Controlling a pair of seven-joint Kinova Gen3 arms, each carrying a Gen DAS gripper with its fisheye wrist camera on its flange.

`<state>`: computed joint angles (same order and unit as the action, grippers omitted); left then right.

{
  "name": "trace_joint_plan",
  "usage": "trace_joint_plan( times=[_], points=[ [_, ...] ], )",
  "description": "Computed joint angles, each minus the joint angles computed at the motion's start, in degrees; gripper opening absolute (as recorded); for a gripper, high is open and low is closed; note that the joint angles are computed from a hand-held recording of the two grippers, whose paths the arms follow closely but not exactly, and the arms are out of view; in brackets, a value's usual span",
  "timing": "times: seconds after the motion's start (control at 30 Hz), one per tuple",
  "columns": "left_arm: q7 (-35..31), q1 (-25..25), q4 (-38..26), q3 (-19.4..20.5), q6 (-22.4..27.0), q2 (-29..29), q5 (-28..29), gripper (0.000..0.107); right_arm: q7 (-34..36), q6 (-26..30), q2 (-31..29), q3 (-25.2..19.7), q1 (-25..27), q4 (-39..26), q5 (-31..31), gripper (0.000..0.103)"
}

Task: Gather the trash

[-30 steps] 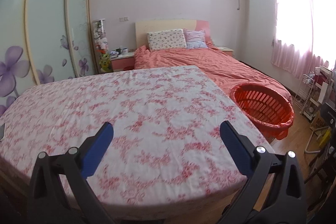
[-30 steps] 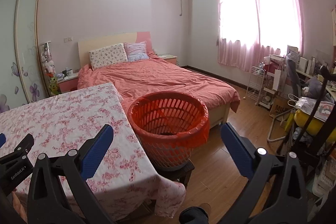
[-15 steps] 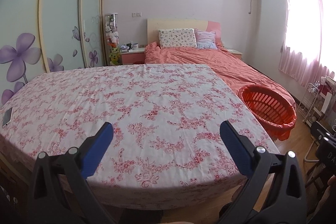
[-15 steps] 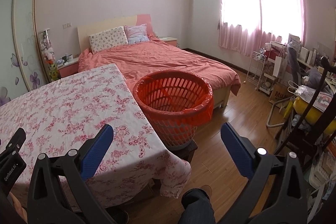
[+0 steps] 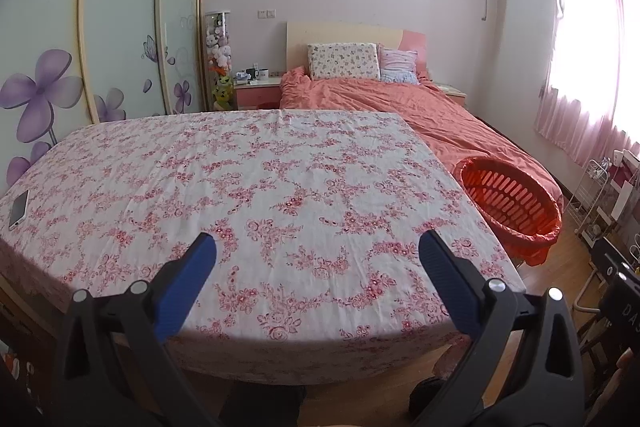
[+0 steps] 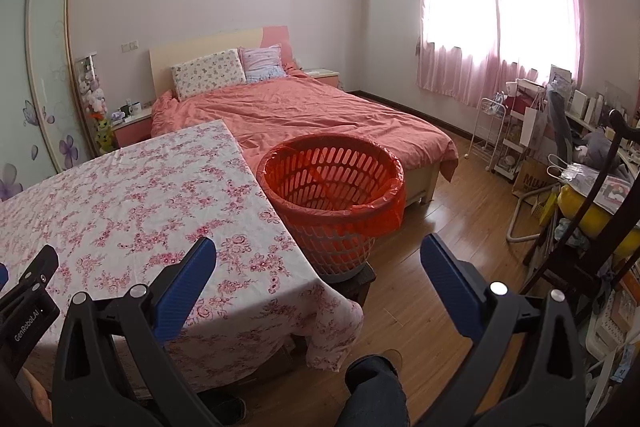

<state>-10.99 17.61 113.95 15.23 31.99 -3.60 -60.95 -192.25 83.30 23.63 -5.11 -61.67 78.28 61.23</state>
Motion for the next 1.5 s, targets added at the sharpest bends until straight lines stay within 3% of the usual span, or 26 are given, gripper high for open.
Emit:
trace_joint_plan(
  times=[0.4,0.8,1.5],
  points=[
    [-1.03,-0.15,-0.32,0.59,0.16,-0.81,1.17,0.099,0.30,-0.01,-0.12,-0.05,0.05,-0.09,-0.24,0.101],
    [3.76,3.02,-1.50,2.06,6.77,0.36,-5.54,0.099,0.37,0.22,-0.05,-0.06,-0.08,-0.32,0.04,0.101],
    [5.43,5.61,-2.00,1.10,8.46,0.93,-8.13,0.099,0.23,0.47,-0.47,-0.04,0.32,0.21,0.31,0.101]
  ],
)
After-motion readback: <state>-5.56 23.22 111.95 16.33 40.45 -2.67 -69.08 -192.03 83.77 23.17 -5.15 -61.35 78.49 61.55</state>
